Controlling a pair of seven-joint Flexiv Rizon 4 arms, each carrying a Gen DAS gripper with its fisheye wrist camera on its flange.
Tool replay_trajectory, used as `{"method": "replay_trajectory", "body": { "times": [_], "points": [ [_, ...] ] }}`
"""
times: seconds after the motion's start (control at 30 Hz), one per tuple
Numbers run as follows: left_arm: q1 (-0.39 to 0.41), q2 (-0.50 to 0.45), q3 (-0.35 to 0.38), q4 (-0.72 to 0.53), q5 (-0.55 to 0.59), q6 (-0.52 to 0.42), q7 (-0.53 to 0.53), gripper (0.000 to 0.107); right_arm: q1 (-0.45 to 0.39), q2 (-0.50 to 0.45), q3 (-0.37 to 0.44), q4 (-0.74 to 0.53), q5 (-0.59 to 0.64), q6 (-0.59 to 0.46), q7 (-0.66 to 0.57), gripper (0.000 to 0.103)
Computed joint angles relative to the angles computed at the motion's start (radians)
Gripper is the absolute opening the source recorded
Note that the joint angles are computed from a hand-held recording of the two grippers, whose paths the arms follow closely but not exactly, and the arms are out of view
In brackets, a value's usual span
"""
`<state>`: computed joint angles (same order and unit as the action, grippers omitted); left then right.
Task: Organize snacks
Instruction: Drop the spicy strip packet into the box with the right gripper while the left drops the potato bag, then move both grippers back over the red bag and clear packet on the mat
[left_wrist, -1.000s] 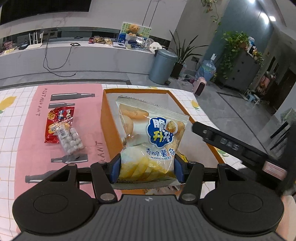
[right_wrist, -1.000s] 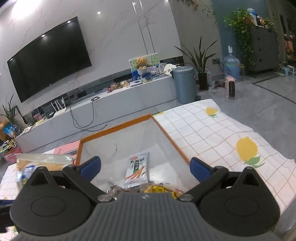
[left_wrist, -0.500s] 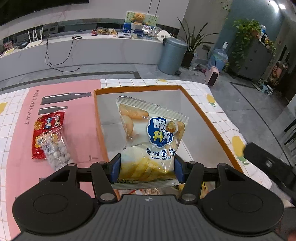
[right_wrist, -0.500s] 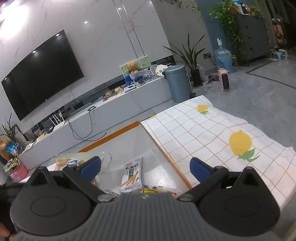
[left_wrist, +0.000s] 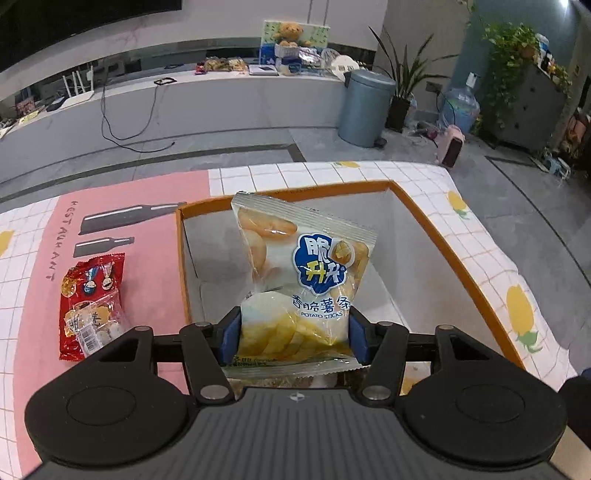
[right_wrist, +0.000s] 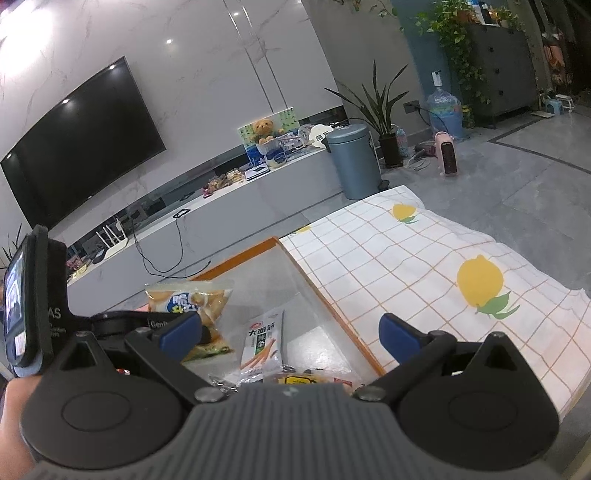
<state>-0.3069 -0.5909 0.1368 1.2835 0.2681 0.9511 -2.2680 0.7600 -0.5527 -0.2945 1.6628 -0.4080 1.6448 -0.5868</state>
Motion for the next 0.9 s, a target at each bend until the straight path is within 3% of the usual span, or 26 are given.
{"method": "replay_trajectory", "body": {
  "times": [0.1, 0.17, 0.33, 0.47, 0.7, 0.9],
  "points": [
    [-0.029, 0.016, 0.044, 0.028, 0.060, 0.081, -0.075, 0.093, 0.003, 0.002, -0.003, 0.001, 0.004, -0.001, 0.007, 0.100],
    [-0.061, 0.039, 0.091, 0.060, 0.129, 0.151, -0.154, 0.093, 0.000, 0.002, 0.000, 0.000, 0.002, -0.003, 0.005, 0.100],
    [-0.015, 0.105, 0.042, 0.152, 0.086, 0.217, -0.134, 0.093, -0.001, 0.003, 0.006, -0.002, -0.006, -0.013, 0.008, 0.100],
    [-0.016, 0.155, 0.047, 0.198, 0.090, 0.218, -0.134, 0.093, -0.007, 0.001, 0.016, -0.007, -0.014, -0.014, 0.008, 0.100],
    [-0.038, 0.248, 0.074, 0.237, 0.233, 0.175, -0.167, 0.093, 0.022, -0.008, -0.008, -0.013, -0.035, -0.004, 0.002, 0.100],
    [-0.007, 0.336, 0.045, 0.301, 0.333, 0.147, -0.222, 0.093, 0.062, -0.022, -0.034, -0.025, -0.052, 0.007, -0.030, 0.100]
  ]
}}
